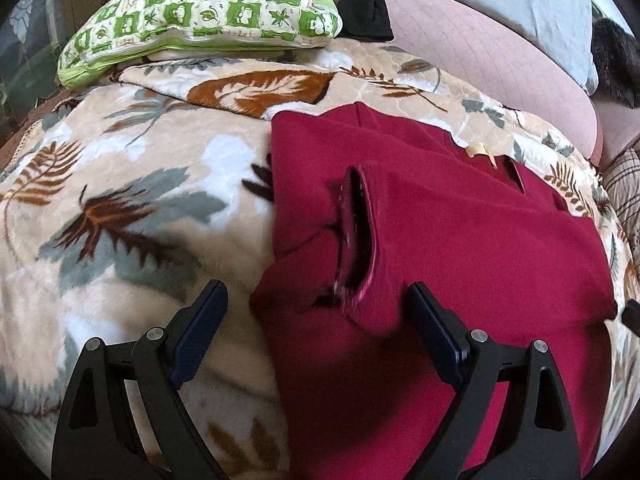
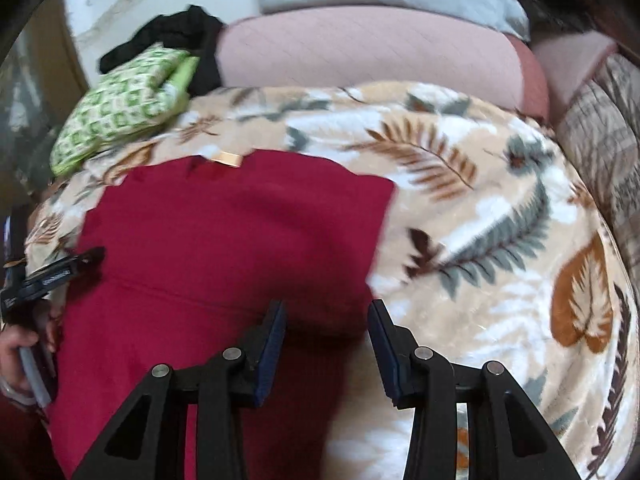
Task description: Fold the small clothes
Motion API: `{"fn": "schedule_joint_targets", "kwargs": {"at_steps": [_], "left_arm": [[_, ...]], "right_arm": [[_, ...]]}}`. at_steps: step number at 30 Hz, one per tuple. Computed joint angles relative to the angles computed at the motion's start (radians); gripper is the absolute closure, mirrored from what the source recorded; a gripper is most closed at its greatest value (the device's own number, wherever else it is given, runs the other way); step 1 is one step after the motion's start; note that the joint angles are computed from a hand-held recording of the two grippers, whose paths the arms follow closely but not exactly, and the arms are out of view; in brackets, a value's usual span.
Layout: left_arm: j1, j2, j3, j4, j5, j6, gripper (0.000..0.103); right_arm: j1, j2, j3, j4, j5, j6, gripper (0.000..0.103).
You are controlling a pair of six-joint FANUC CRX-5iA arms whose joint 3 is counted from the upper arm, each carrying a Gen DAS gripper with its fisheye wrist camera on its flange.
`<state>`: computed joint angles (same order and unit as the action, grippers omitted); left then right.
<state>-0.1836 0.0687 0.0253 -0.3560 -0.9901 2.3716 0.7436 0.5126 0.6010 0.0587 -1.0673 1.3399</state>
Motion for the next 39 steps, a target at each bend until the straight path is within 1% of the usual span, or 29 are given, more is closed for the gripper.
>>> {"fn": "schedule_joint_targets", "kwargs": {"at_steps": [3, 4, 5, 6, 9, 10, 13, 16, 18, 23, 26, 30, 32, 34, 36, 38, 39], "left_arm": [[-0.024, -0.032, -0.018, -0.009, -0.030, -0.004, 0.012], [-0.040, -0.038, -0.013, -0.024, -0.054, -0.008, 0.012], [-0.056, -0.041, -0.007, -0.042, -0.074, -0.009, 0.012], [-0.073, -0.047, -0.001, -0.060, -0.092, -0.009, 0.012], [-0.101, -0.068, 0.000, -0.076, -0.114, -0.001, 0.012], [-0.105, -0.073, -0.001, -0.074, -0.115, 0.002, 0.012], [-0.132, -0.095, -0.004, -0.071, -0.130, 0.011, 0.012], [-0.172, -0.108, 0.001, -0.093, -0.166, 0.024, 0.012], [-0.198, -0.118, -0.004, -0.104, -0.191, 0.034, 0.012], [-0.236, -0.154, -0.039, -0.102, -0.231, 0.082, 0.012], [-0.243, -0.196, -0.089, -0.066, -0.217, 0.107, 0.012], [-0.234, -0.266, -0.180, 0.025, -0.182, 0.093, 0.012], [-0.234, -0.296, -0.215, 0.052, -0.172, 0.097, 0.012], [-0.230, -0.321, -0.249, 0.080, -0.169, 0.106, 0.012], [-0.228, -0.342, -0.276, 0.100, -0.165, 0.118, 0.012], [-0.214, -0.366, -0.316, 0.140, -0.139, 0.124, 0.012], [-0.207, -0.371, -0.330, 0.160, -0.128, 0.117, 0.012]], "right_arm": [[0.008, 0.064, 0.048, -0.002, -0.063, -0.016, 0.062], [0.009, 0.081, 0.055, 0.006, -0.079, -0.027, 0.062], [0.009, 0.072, 0.035, 0.004, -0.057, -0.036, 0.062], [0.010, 0.056, 0.020, 0.001, -0.041, -0.053, 0.062], [-0.001, 0.016, 0.014, -0.070, -0.050, -0.043, 0.062], [0.000, 0.002, 0.005, -0.071, -0.052, -0.039, 0.062], [0.014, -0.069, -0.072, -0.047, -0.021, -0.038, 0.062], [0.005, -0.126, -0.124, -0.098, -0.026, -0.030, 0.058], [0.004, -0.161, -0.166, -0.123, -0.024, -0.025, 0.058], [0.020, -0.228, -0.275, -0.113, -0.007, -0.054, 0.057], [0.018, -0.264, -0.325, -0.131, -0.008, -0.093, 0.057], [0.019, -0.308, -0.377, -0.141, -0.034, -0.107, 0.054], [0.017, -0.326, -0.396, -0.147, -0.056, -0.117, 0.047], [0.006, -0.342, -0.405, -0.194, -0.083, -0.095, 0.044], [-0.001, -0.353, -0.414, -0.225, -0.101, -0.087, 0.044], [-0.012, -0.367, -0.433, -0.274, -0.101, -0.084, 0.043], [-0.002, -0.381, -0.455, -0.272, -0.080, -0.071, 0.043]]}}
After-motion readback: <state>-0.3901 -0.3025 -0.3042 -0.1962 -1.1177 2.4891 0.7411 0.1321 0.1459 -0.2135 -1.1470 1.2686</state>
